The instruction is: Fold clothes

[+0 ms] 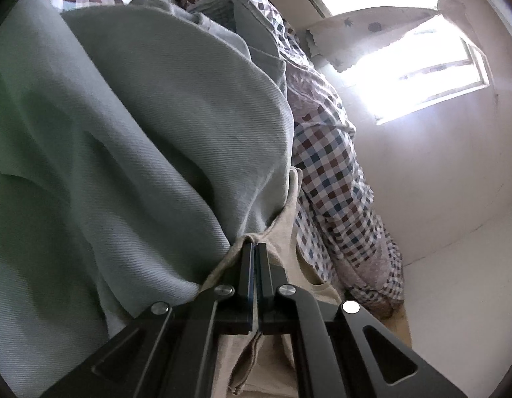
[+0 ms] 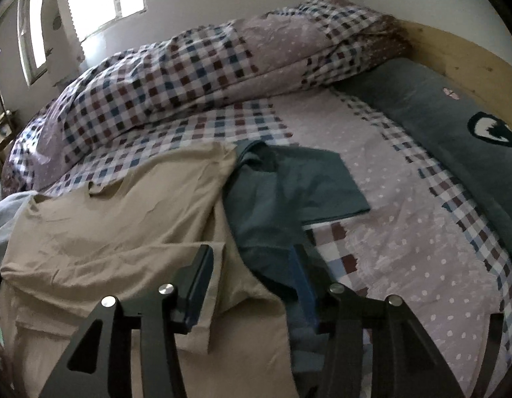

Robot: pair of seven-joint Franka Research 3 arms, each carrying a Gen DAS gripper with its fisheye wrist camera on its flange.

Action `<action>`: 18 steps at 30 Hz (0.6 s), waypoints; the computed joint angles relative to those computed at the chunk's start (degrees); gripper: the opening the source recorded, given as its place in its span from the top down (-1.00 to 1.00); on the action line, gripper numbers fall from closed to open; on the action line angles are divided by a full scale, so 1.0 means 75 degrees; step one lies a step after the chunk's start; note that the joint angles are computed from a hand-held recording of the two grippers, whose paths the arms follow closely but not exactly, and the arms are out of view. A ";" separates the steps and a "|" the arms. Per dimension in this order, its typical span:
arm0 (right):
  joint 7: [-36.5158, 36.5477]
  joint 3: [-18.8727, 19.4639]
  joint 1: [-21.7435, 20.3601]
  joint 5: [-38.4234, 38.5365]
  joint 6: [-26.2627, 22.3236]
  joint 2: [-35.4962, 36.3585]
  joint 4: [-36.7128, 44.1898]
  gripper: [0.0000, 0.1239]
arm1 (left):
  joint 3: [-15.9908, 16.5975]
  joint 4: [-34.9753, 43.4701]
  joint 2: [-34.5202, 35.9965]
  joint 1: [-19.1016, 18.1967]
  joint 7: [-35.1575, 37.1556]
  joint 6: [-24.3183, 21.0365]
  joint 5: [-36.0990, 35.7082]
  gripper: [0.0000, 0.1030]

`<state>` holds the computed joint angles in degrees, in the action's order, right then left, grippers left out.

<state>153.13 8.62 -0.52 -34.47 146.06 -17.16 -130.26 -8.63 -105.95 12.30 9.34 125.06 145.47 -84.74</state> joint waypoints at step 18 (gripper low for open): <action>0.0704 0.1521 0.0023 0.0787 0.0848 -0.3067 -0.1930 0.09 | 0.0679 -0.1491 -0.1662 -0.0028 0.2455 0.0281 -0.1632 -0.58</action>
